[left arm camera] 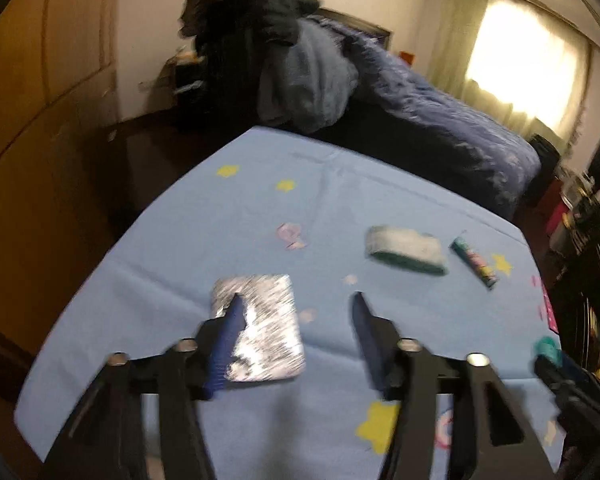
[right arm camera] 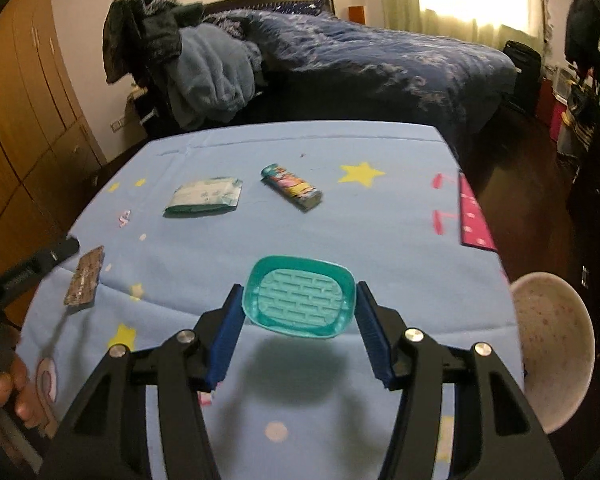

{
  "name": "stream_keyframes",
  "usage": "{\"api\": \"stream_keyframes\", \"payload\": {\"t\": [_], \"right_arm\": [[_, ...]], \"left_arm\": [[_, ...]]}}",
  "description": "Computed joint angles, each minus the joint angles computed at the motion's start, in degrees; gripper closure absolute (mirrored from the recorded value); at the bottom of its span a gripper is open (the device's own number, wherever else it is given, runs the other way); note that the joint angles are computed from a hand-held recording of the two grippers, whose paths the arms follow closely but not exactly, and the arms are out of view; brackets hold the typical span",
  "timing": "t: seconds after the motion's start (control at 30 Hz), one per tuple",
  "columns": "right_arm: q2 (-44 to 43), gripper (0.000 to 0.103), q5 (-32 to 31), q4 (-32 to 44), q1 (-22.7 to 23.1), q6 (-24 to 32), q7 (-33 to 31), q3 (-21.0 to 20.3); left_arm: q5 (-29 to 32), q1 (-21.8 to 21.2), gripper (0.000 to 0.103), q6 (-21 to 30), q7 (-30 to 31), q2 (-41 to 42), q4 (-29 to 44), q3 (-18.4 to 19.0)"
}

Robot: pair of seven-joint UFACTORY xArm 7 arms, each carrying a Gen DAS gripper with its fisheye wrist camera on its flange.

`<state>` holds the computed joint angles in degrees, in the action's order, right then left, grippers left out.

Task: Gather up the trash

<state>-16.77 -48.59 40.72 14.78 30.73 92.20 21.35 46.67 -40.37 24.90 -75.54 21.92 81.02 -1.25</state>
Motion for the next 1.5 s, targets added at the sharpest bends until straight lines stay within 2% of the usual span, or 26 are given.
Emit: {"api": "stream_keyframes", "payload": {"t": [0.1,0.2,0.23,0.27,0.4,0.5,0.63,0.67,0.73,0.8,0.83,0.9,1.0,1.1,1.23,1.33,1.43,1.5], "right_arm": [[-2.0,0.047,0.0,-1.5,0.0,-0.8,0.8,0.3],[-2.2,0.047,0.1,-1.8,-0.4,-2.3,0.8,0.8],[-2.2,0.047,0.0,-1.9,-0.6,-2.8,1.0,1.0],[-2.2,0.047,-0.1,-2.1,-0.8,-3.3,1.1,1.2],[-2.7,0.047,-0.2,-2.4,-1.3,-4.4,1.6,1.8],[-3.3,0.047,0.1,-2.7,-1.6,-4.9,1.3,2.1],[-4.0,0.047,0.6,-3.1,-2.2,-5.9,1.1,2.7],[-4.1,0.047,0.6,-3.1,-2.4,-6.1,1.2,3.0],[-4.3,0.047,0.7,-3.1,-2.7,-6.3,1.5,3.5],[-4.6,0.047,1.0,-3.4,-2.8,-6.7,1.4,3.8],[-4.9,0.047,1.1,-3.5,-2.9,-6.8,1.5,4.0],[-5.3,0.047,1.5,-3.8,-3.0,-7.0,1.3,4.3],[-6.9,0.047,2.3,-5.0,-3.2,-7.4,1.6,4.9],[-9.4,0.047,3.8,-7.1,-3.5,-7.8,1.7,5.3],[-15.0,0.047,8.1,-11.7,-3.4,-7.5,1.2,5.8],[-21.2,0.047,12.7,-16.4,-2.4,-5.3,0.3,5.9],[-29.4,0.047,17.9,-21.6,-0.2,-0.9,-0.8,5.4],[-36.1,0.047,21.5,-25.1,1.9,4.2,-1.7,5.0]], "left_arm": [[0.1,0.1,0.031,0.7,-0.9,-0.3,-1.5,0.2],[-0.6,0.7,0.015,-1.2,-0.1,0.8,-0.9,-0.2],[-0.1,0.3,0.013,-1.1,-0.2,1.2,-0.2,0.3],[1.3,-0.9,0.011,0.2,-0.9,2.3,1.5,1.2],[1.1,-3.2,0.010,12.0,2.8,8.1,10.6,1.8],[-2.9,-2.1,0.010,15.0,5.8,9.8,12.7,0.8],[-7.0,-0.1,0.012,13.0,7.6,9.8,11.9,0.4],[-6.8,-0.5,0.020,13.0,7.8,9.7,11.9,0.9],[-6.8,-0.5,0.028,12.4,8.2,9.1,11.0,1.3],[-7.0,0.1,0.046,9.8,7.6,7.4,8.5,1.4],[-7.6,0.9,0.046,8.1,7.5,6.8,7.3,1.1],[-9.6,3.1,0.046,1.2,8.0,4.1,2.5,0.0],[-7.9,2.0,0.046,-5.4,6.5,1.7,-1.5,1.1],[-7.2,0.4,0.047,-8.3,7.6,0.8,-1.9,0.5],[-7.8,-2.3,0.046,-8.0,13.3,2.4,2.2,-1.5],[-10.4,-4.7,0.046,-6.6,19.8,6.0,8.1,-3.6],[-13.9,-7.1,0.046,-4.3,27.4,11.0,15.9,-5.8],[-16.2,-8.5,0.046,-3.0,31.4,13.8,20.2,-6.7]]}}
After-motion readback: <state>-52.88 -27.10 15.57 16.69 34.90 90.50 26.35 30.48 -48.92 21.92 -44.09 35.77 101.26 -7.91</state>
